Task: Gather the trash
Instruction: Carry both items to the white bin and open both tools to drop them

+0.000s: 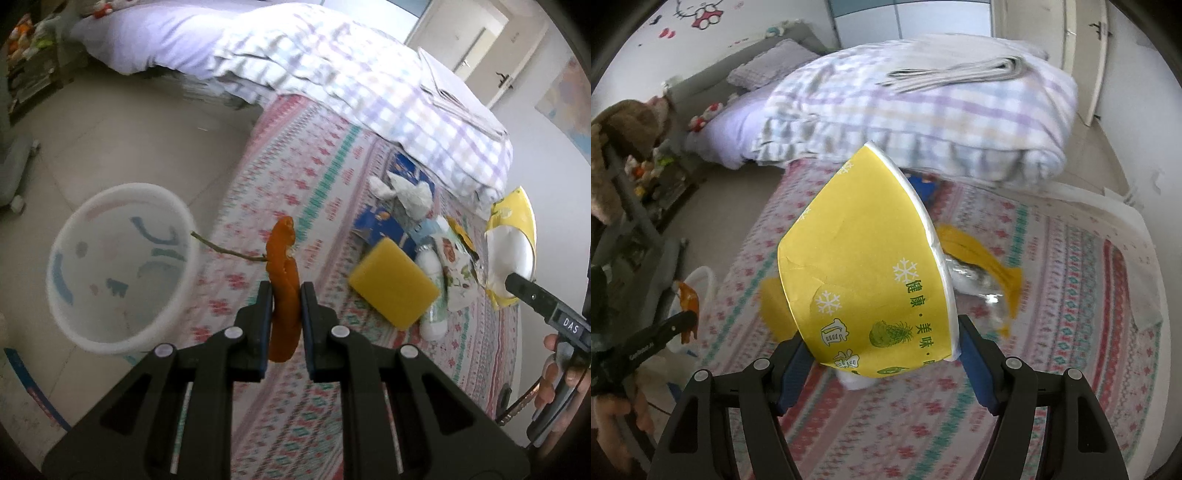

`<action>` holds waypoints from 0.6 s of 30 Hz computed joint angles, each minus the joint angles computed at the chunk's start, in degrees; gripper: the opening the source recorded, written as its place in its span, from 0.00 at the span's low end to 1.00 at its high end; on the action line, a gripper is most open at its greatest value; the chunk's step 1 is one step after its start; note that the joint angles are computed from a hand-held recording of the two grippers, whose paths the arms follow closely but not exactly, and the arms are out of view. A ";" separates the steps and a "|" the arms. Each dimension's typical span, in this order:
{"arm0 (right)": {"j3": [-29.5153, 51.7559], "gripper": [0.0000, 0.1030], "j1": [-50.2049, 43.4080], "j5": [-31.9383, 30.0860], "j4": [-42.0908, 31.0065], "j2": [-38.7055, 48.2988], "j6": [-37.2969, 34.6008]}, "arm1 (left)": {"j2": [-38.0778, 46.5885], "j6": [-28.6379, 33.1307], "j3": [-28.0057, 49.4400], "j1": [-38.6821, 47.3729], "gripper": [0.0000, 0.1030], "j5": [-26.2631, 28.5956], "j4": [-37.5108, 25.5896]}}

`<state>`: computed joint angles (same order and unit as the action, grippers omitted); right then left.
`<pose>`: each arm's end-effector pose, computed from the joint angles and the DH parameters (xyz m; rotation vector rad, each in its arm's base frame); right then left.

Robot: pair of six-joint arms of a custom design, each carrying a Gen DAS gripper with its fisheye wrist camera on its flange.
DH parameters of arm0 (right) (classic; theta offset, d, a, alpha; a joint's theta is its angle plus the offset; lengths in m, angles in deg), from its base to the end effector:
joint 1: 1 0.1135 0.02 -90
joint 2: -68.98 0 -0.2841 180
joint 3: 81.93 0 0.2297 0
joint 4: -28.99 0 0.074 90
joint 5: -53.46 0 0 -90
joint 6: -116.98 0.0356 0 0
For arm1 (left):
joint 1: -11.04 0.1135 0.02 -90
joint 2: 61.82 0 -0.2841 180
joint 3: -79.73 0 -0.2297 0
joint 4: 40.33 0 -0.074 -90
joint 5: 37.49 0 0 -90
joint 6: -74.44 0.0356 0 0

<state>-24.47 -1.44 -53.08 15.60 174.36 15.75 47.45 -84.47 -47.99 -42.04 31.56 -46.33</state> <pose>0.3013 0.0078 0.1221 -0.3406 2.5789 0.3083 0.1829 -0.2223 0.0935 -0.4691 2.5416 -0.3109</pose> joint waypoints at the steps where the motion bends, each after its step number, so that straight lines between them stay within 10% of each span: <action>1: -0.03 0.72 1.02 0.14 0.09 -0.10 0.63 | -0.97 -0.41 -1.35 0.18 0.16 -0.37 0.19; 18: -1.61 0.72 21.09 4.84 5.41 1.35 10.57 | -11.05 -6.48 -20.53 2.91 0.16 -2.76 5.11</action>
<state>-26.08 19.64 -48.24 21.01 175.71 26.32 36.40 -90.95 -68.52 -39.12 28.80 -41.22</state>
